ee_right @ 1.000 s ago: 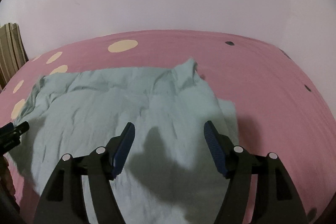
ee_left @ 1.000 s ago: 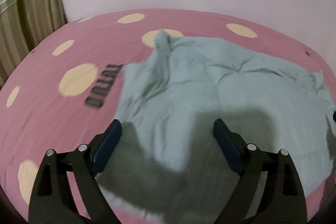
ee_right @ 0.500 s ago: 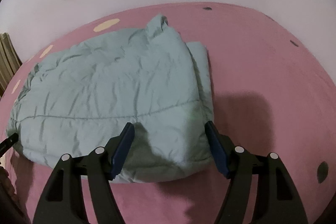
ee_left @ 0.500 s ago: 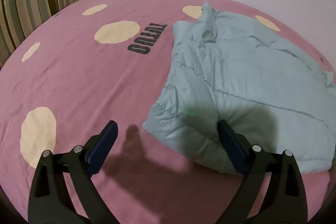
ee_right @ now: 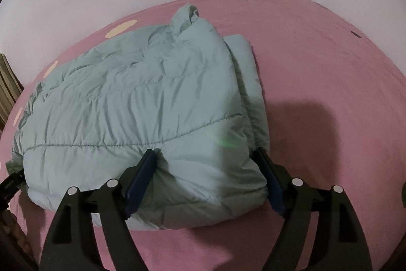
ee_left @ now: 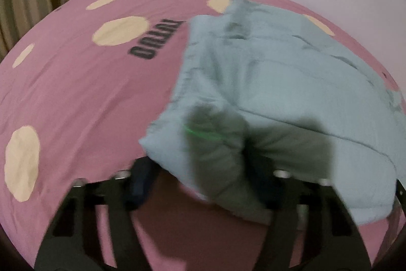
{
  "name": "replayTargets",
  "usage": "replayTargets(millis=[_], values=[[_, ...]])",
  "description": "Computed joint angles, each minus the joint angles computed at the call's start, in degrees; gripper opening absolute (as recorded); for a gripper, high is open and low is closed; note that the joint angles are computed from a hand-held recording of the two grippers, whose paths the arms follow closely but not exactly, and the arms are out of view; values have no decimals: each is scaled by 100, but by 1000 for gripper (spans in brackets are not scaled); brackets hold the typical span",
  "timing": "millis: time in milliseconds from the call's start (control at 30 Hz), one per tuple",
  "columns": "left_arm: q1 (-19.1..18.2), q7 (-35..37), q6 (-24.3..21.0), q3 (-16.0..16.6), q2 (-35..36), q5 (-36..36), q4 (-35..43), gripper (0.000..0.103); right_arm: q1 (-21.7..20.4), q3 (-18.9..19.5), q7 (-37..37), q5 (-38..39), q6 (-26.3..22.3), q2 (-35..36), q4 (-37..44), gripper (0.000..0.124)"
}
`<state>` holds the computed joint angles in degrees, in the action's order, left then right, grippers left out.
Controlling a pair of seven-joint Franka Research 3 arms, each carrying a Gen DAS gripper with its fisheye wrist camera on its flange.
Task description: Fold large clothes
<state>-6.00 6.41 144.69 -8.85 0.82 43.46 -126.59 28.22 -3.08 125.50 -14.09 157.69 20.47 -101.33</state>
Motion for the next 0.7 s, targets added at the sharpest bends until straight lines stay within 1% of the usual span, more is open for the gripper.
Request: replayTargets(millis=[33, 67, 100, 133, 200, 300, 400, 500, 700], values=[[-16, 8, -49, -14, 30, 21, 50, 49, 0, 9, -18, 2, 11, -1, -4, 66], [-25, 49, -37, -18, 61, 4, 87, 43, -3, 26, -45, 18, 15, -4, -5, 59], [-35, 79, -33, -18, 85, -7, 114, 39, 0, 39, -75, 23, 19, -11, -7, 55], [-48, 82, -46, -18, 99, 11, 130, 38, 6, 46, -107, 17, 32, -25, -23, 52], [-87, 130, -95, -29, 129, 83, 186, 28, 60, -3, -58, -72, 77, -54, -62, 44], [-161, 92, -270, -50, 183, 187, 285, 22, 97, -38, 18, -157, 139, -73, -97, 36], [-208, 45, -368, -47, 222, 267, 354, 16, 110, -49, 61, -202, 223, -108, -143, 27], [-231, 24, -425, -35, 219, 338, 372, 14, 150, -81, 135, -304, 287, -140, -187, 22], [-226, -91, -346, -39, 118, 410, 262, 12, 178, -108, 245, -415, 309, -146, -195, 20]])
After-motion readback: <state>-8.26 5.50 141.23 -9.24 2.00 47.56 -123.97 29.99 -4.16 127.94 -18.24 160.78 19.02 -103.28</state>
